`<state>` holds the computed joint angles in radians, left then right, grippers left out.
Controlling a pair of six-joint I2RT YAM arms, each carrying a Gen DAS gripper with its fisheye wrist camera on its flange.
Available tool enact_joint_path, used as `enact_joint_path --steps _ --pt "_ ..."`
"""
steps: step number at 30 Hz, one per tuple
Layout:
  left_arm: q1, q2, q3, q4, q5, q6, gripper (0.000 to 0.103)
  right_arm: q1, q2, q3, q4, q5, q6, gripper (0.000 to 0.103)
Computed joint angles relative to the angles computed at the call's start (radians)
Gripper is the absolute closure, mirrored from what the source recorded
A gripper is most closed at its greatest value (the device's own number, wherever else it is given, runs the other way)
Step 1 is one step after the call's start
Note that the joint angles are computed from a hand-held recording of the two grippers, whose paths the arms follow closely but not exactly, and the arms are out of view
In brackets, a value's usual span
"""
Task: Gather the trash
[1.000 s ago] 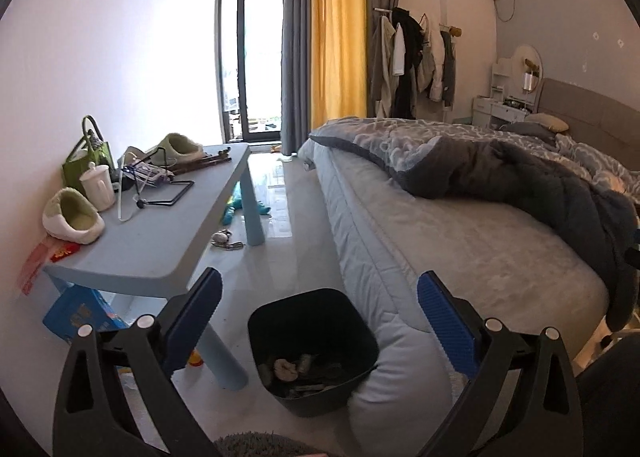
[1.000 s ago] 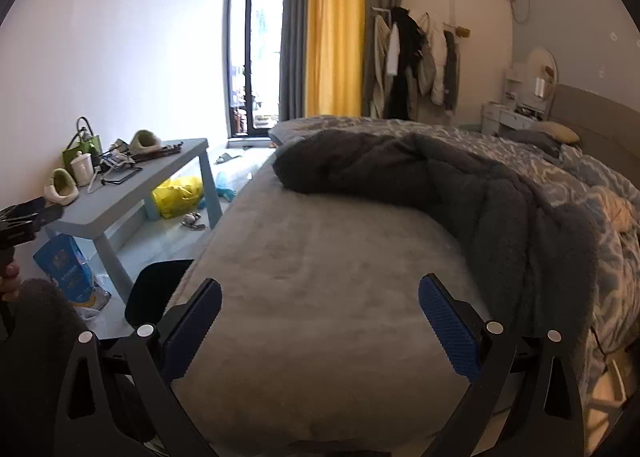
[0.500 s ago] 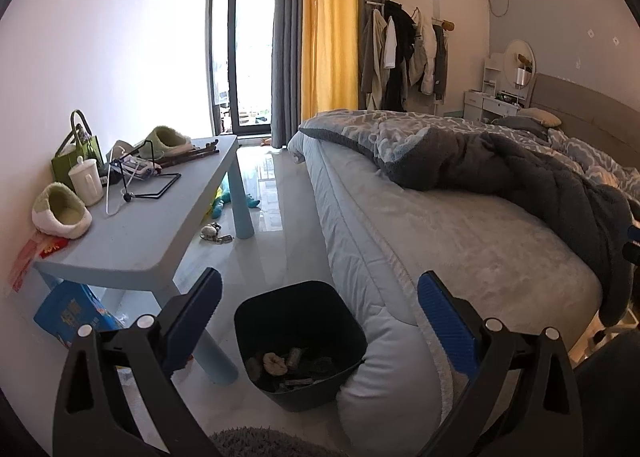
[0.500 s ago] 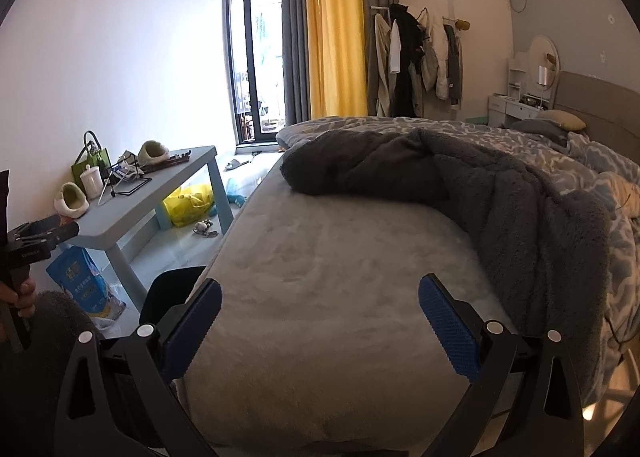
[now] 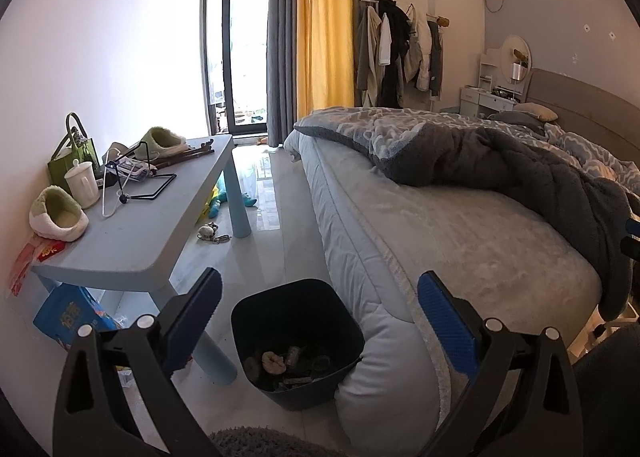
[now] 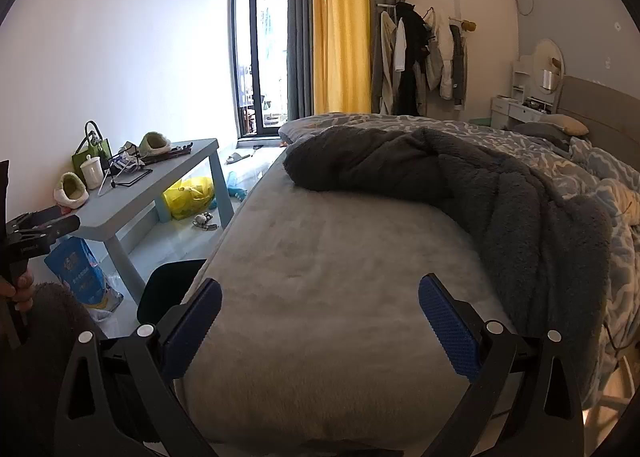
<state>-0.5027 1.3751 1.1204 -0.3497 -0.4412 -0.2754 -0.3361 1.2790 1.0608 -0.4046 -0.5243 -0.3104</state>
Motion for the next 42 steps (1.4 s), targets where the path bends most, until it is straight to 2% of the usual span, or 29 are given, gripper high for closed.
enact_joint_path --steps 42 --pt "-0.004 0.002 0.003 -0.002 -0.004 0.0 0.003 0.002 0.006 0.001 -0.003 0.005 -0.016 0.003"
